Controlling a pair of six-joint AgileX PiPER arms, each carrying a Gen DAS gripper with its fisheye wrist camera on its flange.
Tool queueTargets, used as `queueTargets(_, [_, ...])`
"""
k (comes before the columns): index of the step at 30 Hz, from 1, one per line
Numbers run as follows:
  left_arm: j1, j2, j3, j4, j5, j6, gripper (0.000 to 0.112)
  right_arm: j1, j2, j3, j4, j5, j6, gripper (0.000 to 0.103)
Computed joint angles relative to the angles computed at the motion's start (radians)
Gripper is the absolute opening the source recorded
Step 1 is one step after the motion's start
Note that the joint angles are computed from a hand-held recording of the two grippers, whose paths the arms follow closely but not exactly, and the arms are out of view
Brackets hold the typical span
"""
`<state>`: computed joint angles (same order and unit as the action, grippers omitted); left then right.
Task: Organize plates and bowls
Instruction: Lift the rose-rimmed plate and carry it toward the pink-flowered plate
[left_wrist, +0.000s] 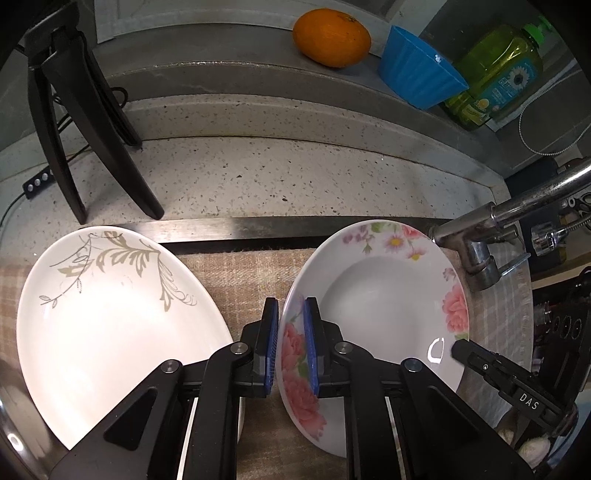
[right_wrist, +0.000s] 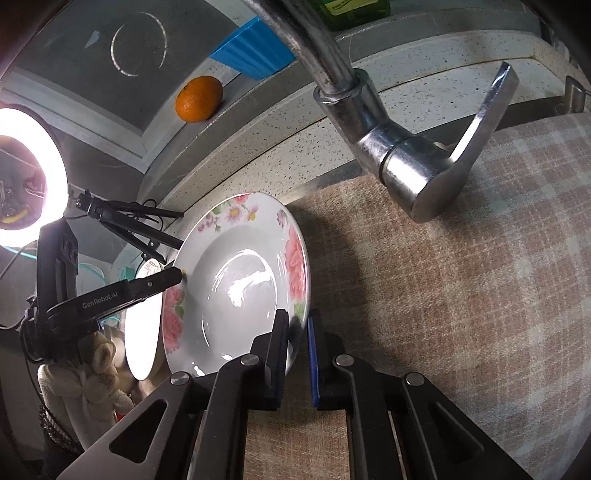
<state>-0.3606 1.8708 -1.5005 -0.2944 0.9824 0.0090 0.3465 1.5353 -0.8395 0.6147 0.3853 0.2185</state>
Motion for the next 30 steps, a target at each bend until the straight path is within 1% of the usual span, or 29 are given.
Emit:
queueTargets(4, [-0.004, -0.018, 0.019, -0.008, -0.005, 0.0, 0.012, -0.002, -0.022, 0.011, -0.027, 0.004, 0.03, 0.009])
queueTargets(9, [-0.004, -0.04, 0.028, -0.021, 0.007, -0.004, 0.012, 0.008, -0.052, 0.021, -0.076, 0.006, 0.082, 0.009])
queueTargets(14, [0.005, -0.09, 0.066, -0.03, 0.006, 0.004, 0.012, 0.02, -0.082, 0.03, -0.111, 0.019, 0.118, 0.009])
queueTargets(20, [0.021, -0.158, 0.115, -0.044, 0.007, 0.019, 0.012, 0.056, -0.135, 0.045, -0.188, 0.029, 0.212, 0.009])
queueTargets(25, [0.027, -0.216, 0.157, -0.053, 0.013, 0.027, 0.012, 0.103, -0.191, 0.055, -0.304, 0.045, 0.352, 0.009])
queueTargets(30, [0.039, -0.285, 0.196, -0.057, 0.023, 0.035, 0.012, 0.182, -0.247, 0.05, -0.465, 0.073, 0.549, 0.009])
